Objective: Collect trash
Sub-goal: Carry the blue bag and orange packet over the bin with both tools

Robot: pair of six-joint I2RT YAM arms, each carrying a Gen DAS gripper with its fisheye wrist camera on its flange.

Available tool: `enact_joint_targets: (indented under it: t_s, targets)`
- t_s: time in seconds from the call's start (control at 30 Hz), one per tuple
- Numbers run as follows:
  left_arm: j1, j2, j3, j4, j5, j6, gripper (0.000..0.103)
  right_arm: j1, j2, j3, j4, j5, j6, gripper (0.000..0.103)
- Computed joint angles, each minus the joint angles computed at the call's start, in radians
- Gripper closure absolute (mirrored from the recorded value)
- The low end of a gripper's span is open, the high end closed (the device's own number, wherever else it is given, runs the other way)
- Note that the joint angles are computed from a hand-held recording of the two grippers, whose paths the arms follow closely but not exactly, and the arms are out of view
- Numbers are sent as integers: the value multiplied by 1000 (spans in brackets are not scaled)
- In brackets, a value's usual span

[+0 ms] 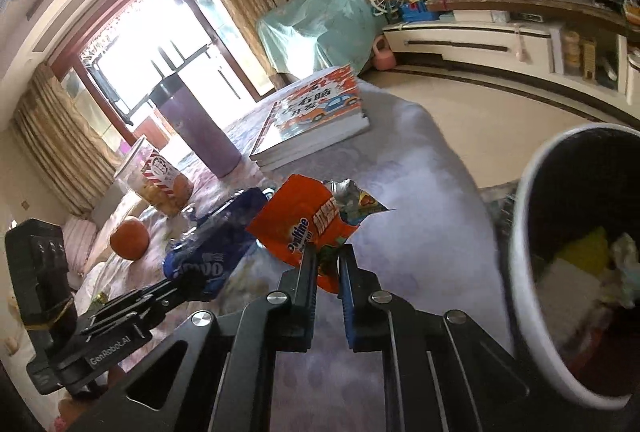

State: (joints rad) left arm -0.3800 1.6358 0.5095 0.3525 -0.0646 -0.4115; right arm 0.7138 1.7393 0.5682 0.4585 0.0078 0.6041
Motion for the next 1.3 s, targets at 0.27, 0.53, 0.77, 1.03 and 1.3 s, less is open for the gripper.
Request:
enact_joint_targets:
  t_s: [0.27, 0.53, 0.77, 1.03, 1.3]
  targets:
    - [-123, -68, -20, -41, -41, -48, 87, 19, -238, -182, -31, 54, 22, 93]
    - [-251, -70, 12, -83, -85, -80, 87, -37, -462, -332, -97, 73, 35, 93]
    - [-335, -42, 84, -127, -120, -78, 87, -89, -635, -407, -188, 87, 38, 94]
    - [-386, -5, 118, -132, -158, -104, 87, -147, -721, -447, -228, 40, 15, 97]
    - [-362, -39, 54, -140, -163, -138, 87, -64, -585, -496, -61, 52, 72, 71]
